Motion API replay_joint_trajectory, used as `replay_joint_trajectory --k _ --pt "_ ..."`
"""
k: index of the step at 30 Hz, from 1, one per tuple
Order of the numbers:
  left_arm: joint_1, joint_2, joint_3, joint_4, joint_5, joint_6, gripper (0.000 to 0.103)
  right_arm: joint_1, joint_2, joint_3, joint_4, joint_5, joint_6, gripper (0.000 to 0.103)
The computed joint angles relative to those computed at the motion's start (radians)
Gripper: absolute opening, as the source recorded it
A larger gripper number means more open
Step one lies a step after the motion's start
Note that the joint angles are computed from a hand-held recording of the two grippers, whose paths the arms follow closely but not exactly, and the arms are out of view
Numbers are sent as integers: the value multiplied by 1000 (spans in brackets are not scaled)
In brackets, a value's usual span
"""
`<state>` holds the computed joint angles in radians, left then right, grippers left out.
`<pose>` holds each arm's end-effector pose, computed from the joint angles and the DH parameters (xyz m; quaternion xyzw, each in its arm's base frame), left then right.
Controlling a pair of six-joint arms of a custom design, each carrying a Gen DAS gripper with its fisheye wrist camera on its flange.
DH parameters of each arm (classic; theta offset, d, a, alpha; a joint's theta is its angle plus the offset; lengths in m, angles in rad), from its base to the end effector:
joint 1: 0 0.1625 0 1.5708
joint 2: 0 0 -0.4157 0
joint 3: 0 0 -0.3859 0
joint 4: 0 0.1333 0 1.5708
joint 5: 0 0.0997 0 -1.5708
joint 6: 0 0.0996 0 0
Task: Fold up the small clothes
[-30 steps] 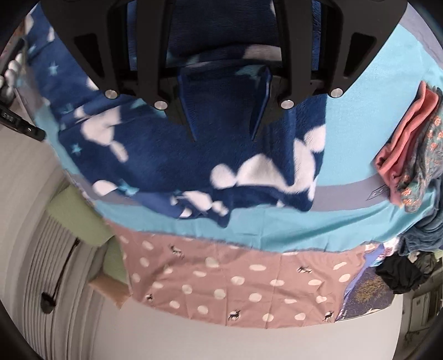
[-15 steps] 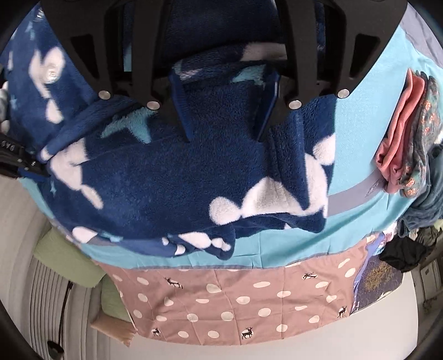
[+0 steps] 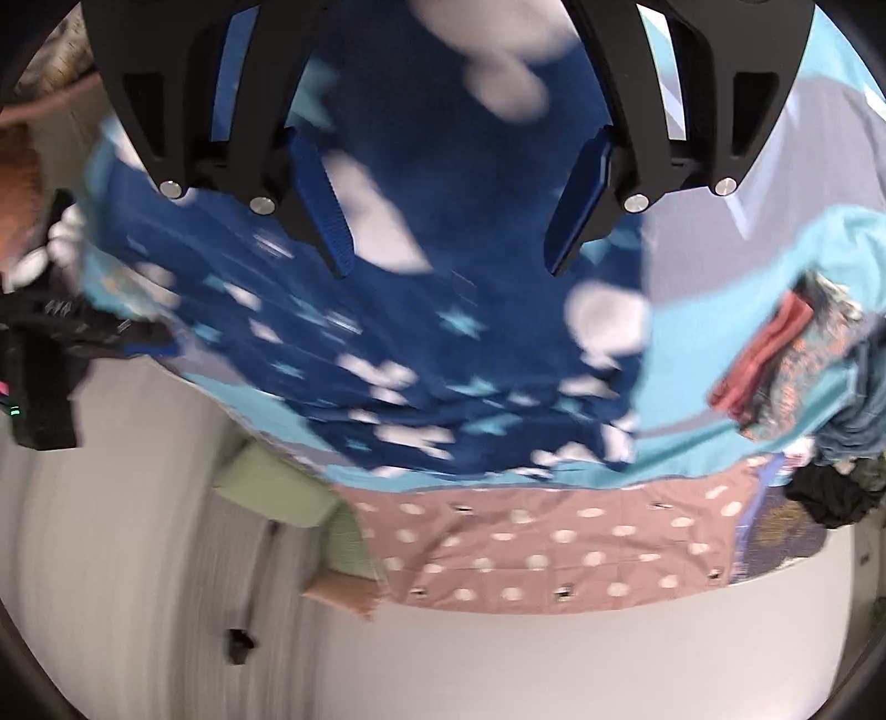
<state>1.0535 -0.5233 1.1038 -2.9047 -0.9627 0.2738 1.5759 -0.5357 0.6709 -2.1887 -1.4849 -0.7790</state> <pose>-0.2359 -0.7993 0.1672 0.2402 0.8612 -0.3822 0.2337 0.1463 -0.8735 0.2811 0.3802 -0.8926 0.2369 0.0515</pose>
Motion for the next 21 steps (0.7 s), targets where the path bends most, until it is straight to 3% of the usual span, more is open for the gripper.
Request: replay_joint_trajectory --k 3,6,7,9,11,15,16,17,18,21 --pt "-37 -30 127 -70 -34 26 72 1 -85 167 68 63 -36 32" --pt "-60 -32 181 -128 -12 53 74 11 -133 283 63 39 -64 33" --pt "-66 -31 195 -146 3 59 80 12 -138 297 79 28 -50 35" --pt "-74 -33 224 -187 38 58 82 12 -138 312 101 7 2 44" --pt "-77 -41 245 -210 64 45 82 15 -136 326 84 -26 43 47" --pt "-78 -66 293 -263 103 26 82 6 -113 296 117 26 122 59" --pt "-75 -69 295 -267 112 19 82 12 -104 291 106 17 136 45" --pt "-73 -72 300 -273 124 9 82 13 -85 257 128 16 144 4" --pt "-71 -76 305 -281 137 -4 82 14 -79 242 147 26 162 6" --pt "-65 -93 328 -320 151 -37 82 18 -148 329 37 92 137 5"
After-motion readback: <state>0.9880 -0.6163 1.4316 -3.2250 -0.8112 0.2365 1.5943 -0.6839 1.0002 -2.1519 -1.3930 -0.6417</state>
